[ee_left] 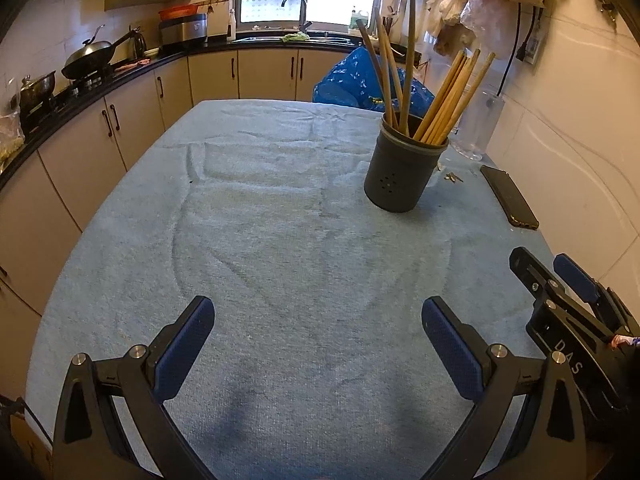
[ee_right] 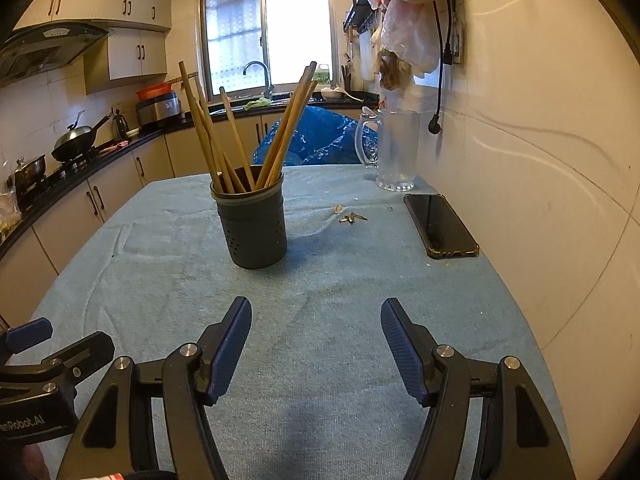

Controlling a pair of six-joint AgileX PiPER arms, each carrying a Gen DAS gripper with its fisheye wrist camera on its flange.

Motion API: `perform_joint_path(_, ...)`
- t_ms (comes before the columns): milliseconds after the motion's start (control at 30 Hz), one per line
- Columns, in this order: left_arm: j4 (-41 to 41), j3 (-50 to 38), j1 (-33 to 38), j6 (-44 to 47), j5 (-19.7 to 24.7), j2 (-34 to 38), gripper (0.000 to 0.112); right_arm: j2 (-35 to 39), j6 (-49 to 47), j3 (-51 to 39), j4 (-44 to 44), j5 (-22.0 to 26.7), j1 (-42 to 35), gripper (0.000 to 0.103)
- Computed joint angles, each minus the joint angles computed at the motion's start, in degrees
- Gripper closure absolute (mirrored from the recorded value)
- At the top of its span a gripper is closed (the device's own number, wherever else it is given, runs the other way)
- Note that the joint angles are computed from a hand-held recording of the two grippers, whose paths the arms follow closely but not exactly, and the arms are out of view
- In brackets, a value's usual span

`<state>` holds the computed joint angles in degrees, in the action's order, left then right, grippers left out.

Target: Organize utensils

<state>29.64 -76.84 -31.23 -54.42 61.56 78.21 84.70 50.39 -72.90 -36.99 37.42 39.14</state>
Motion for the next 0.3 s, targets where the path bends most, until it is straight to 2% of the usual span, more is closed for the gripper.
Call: perform_joint_path(300, 2.6, 0.7, -1.9, -1.4, 1.1, -0.5, 0.009, -0.3, -1.3, 0.5, 1.2, -0.2, 0.1, 0.031)
